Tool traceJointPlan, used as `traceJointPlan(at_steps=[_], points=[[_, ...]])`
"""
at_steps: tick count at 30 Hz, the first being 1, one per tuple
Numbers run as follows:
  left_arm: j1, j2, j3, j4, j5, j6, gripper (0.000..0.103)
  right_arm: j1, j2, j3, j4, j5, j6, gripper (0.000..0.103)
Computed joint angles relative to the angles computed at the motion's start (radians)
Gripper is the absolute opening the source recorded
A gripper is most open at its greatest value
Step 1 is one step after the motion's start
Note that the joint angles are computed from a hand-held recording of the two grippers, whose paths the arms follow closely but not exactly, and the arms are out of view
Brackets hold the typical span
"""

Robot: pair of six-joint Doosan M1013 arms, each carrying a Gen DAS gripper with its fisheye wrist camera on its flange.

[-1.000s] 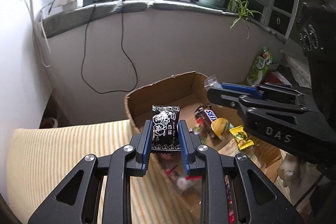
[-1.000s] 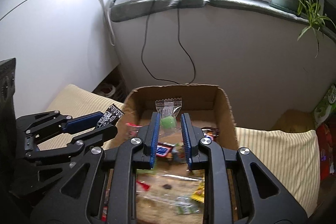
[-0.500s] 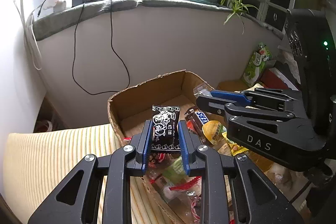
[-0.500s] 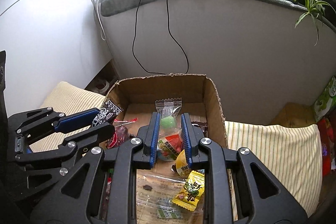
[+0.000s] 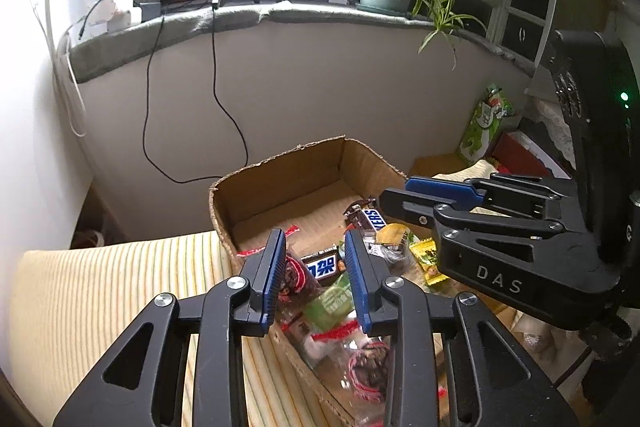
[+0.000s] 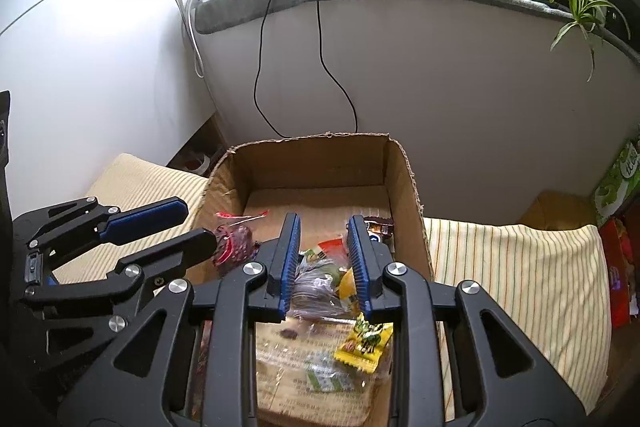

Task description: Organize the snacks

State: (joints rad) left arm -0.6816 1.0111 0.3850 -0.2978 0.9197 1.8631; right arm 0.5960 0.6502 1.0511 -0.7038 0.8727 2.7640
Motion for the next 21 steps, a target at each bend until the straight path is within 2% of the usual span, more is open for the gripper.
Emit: traceJointPlan(at_steps=[5,7,9,13,15,17,19,21], points=[[0.004,-0.075,0.136,-0.033,-0.083,0.029,0.029,0.029,-0.019,0.017,-0.06,0.013,0.047,0.026],[0.007,-0.108,0.196,-0.052,-0.119,0.043,0.03,0.043,-0.027,0.024,-0.086,0.019,0.069,0.035],[0.009,-0.143,0.259,-0.065,-0.161,0.056,0.039,0.059,-0.034,0.032,-0.121,0.028,0.097,0.047],[0.013,-0.198,0.353,-0.092,-0.223,0.075,0.047,0.089,-0.052,0.054,-0.175,0.044,0.151,0.052],[0.015,-0.227,0.403,-0.108,-0.258,0.084,0.054,0.1,-0.058,0.061,-0.194,0.052,0.17,0.064],[0.017,-0.254,0.45,-0.126,-0.287,0.102,0.057,0.114,-0.065,0.072,-0.225,0.071,0.201,0.071],[0.017,-0.276,0.488,-0.133,-0.313,0.109,0.059,0.125,-0.071,0.081,-0.244,0.081,0.222,0.072],[0.017,-0.3,0.533,-0.14,-0.346,0.116,0.065,0.134,-0.079,0.092,-0.257,0.087,0.243,0.078]])
